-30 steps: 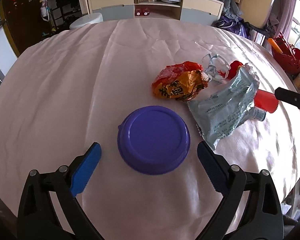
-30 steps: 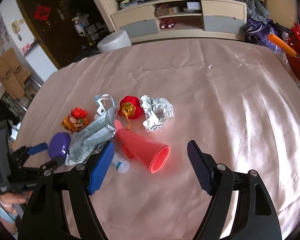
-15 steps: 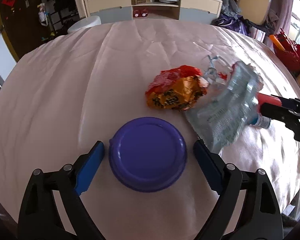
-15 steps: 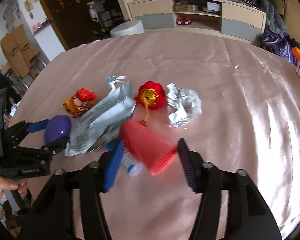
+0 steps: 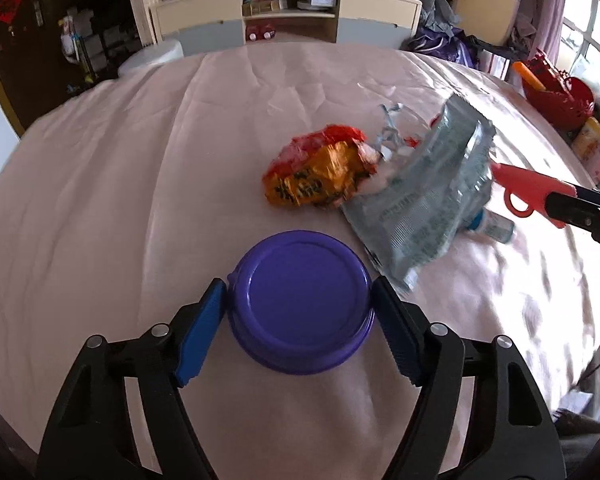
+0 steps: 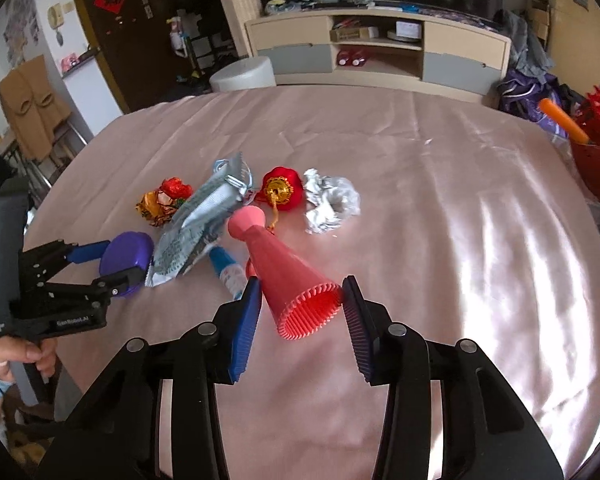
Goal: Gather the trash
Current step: 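Carry the purple lid and red cone cup over the bin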
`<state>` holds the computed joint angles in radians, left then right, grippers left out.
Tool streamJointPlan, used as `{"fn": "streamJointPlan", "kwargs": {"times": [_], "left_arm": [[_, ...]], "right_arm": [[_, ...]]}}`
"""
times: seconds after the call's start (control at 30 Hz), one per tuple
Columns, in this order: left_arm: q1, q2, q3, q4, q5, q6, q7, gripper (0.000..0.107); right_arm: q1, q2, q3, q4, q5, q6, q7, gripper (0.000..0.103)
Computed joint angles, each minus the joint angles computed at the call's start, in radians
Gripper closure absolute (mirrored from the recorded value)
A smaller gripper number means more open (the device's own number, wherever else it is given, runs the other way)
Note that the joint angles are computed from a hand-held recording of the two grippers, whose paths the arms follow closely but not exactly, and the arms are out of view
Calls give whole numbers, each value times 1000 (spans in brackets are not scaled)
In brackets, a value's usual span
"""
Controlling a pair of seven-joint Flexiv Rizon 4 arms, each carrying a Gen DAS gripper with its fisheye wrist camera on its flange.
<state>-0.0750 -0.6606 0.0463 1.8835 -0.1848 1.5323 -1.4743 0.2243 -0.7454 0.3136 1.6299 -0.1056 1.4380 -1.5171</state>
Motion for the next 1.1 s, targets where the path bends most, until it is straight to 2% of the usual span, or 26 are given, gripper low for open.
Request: {"fn": "streamJointPlan", "kwargs": {"times": [0.23, 0.5, 0.67, 0.77, 0.83, 0.9, 0.97, 1.03, 1.1], "left_arm": [[-3, 96, -1, 120, 19, 47, -4, 36], [68, 264, -132, 343, 10, 158, 7, 36], [195, 365, -312, 496, 37, 246, -10, 36], [224, 398, -362, 556, 78, 287, -65, 36], [206, 410, -353, 588, 101, 313, -103, 36], [149, 405, -309, 614, 114, 344, -132, 36], [72, 390, -243, 631, 114, 371, -149, 36], [29, 380, -209, 647, 124, 386, -173, 36], [-9, 353, -179, 657, 127, 404, -193, 36]], "right_arm": [[3, 90, -30, 118, 8, 74, 33, 60], [27, 233, -54, 334, -15, 194, 89, 60], [141, 319, -174, 485, -40, 288, 169, 60], [255, 368, -283, 583, -27, 354, 210, 61], [360, 390, -374, 638, 4, 392, 216, 61], [446, 406, -437, 686, 50, 424, 205, 61], [484, 412, -455, 716, 89, 437, 191, 61], [536, 405, -477, 744, 136, 447, 181, 61], [531, 393, -449, 759, 160, 452, 185, 61]]}}
